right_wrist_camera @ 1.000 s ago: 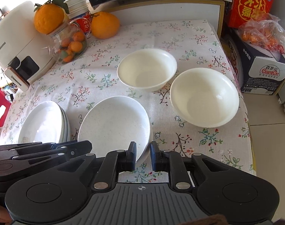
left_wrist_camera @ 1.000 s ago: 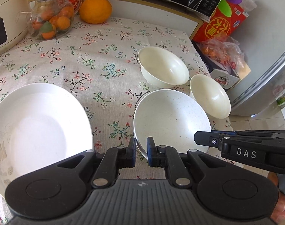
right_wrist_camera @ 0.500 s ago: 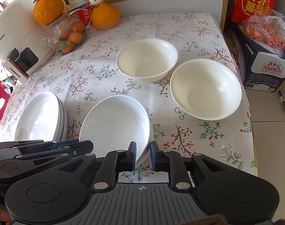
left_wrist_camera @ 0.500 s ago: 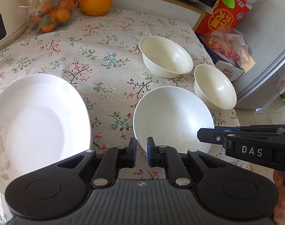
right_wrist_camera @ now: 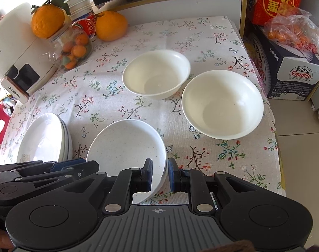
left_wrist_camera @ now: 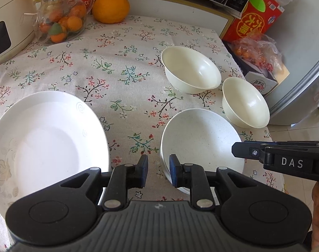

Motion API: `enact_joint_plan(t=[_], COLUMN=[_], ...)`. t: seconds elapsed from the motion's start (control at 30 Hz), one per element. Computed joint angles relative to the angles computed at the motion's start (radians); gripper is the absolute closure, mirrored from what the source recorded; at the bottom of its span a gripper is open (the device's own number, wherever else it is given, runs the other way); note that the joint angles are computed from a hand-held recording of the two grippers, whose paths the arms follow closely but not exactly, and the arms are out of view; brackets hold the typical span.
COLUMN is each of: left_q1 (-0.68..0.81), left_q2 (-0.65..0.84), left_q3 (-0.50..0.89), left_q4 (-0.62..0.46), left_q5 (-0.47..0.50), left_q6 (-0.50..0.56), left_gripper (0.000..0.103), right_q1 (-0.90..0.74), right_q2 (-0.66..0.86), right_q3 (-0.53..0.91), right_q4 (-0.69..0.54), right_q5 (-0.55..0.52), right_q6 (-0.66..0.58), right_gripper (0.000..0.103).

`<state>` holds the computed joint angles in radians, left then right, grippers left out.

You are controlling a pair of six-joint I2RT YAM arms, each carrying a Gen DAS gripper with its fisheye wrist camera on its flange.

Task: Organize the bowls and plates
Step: 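Lower the white bowl onto the table and open the left gripper, then grasp the rim of another white bowl with the left gripper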

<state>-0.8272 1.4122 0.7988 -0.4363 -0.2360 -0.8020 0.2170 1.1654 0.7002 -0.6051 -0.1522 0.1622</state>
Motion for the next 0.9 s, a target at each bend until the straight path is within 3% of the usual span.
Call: enact_joint_plan(t=[0.37, 0.6, 0.73, 0.9], left_q1=[0.021, 0.031, 0.035, 0.047], left_q2=[-0.023, -0.019, 0.021, 0.101], left_q3=[0.009, 0.015, 0.042, 0.104], left_q4=[0.017, 0.094, 0.154, 0.183], left_q5=[-0.029, -0.024, 0.001, 0.032], left_q6=[-0.014, 0.001, 0.027, 0.021], left_gripper=[0.083, 0.082, 0.071, 0.067], right_q1=[-0.093, -0.214, -0.266, -0.316], right_q2=[-0.022, -0.049, -0.025, -0.010], right_q3=[0.004, -0.003, 0.001, 0.009], right_q4=[0.034, 0.085, 0.100, 0.117], right_q5=[-0.054, -0.060, -0.055, -0.054], right_q6=[0.027, 0.100, 0.121, 0.141], right_gripper=[0.085, 0.080, 0.078, 0.072])
